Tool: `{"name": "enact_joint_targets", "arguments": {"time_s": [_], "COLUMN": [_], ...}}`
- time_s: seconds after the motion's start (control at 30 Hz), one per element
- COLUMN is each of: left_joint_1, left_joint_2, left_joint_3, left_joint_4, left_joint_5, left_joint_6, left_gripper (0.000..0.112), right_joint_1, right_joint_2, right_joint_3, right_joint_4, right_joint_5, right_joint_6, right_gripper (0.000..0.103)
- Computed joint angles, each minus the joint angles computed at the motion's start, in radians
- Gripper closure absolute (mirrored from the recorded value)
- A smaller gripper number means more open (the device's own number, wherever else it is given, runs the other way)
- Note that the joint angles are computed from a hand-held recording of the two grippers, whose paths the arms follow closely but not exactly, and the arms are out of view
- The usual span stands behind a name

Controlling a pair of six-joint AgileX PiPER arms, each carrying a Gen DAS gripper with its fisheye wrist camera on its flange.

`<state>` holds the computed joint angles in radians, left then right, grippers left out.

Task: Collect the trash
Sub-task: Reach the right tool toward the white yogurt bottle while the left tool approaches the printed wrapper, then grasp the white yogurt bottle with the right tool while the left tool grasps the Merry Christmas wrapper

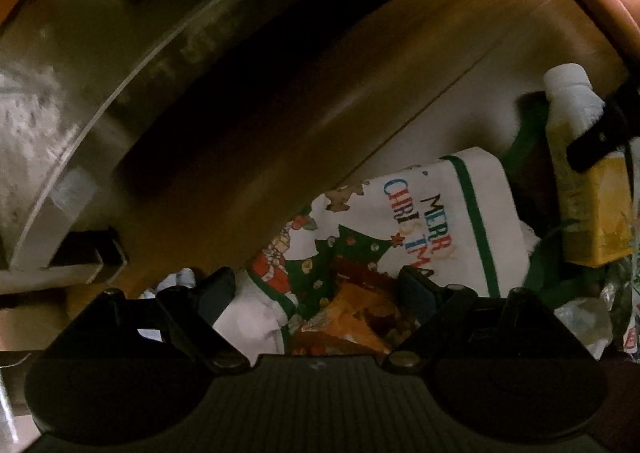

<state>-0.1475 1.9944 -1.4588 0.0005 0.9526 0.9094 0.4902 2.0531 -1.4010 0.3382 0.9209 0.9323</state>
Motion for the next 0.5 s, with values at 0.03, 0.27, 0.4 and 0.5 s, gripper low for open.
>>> {"name": "enact_joint_targets", "arguments": {"time_s": [0.03,0.27,0.4,0.5], "left_joint_1": [-0.001,0.032,0.067,0.075], "left_joint_2": [0.015,0.091,0.125,0.147], "left_joint_3": [-0.014,-0.099,-0.168,-0.217], "left_joint_4": [0.001,-0.026,-0.066,-0.051], "left_joint_5": [0.006,0.076,0.161,0.186], "left_joint_6": [-0.010,-0.078,-0.157,-0.209], "left_gripper": [0.023,0.027,0.057,0.076], "right_joint_1": [-0.002,-0.010,-0.006,0.007], "right_joint_2": [0.010,0.034,0.010,0.005], "right_joint_3": [-0.003,0.007,0.018,0.001], "right_joint_4": [0.009,0.034,-0.004,-0.052], "right_joint_5": [-0.001,-0.041,-0.062,-0.054], "right_joint_6": [-0.009,-0.029,-0.025,-0.003], "right_gripper": [0.049,0.050,0.053,0.054]}}
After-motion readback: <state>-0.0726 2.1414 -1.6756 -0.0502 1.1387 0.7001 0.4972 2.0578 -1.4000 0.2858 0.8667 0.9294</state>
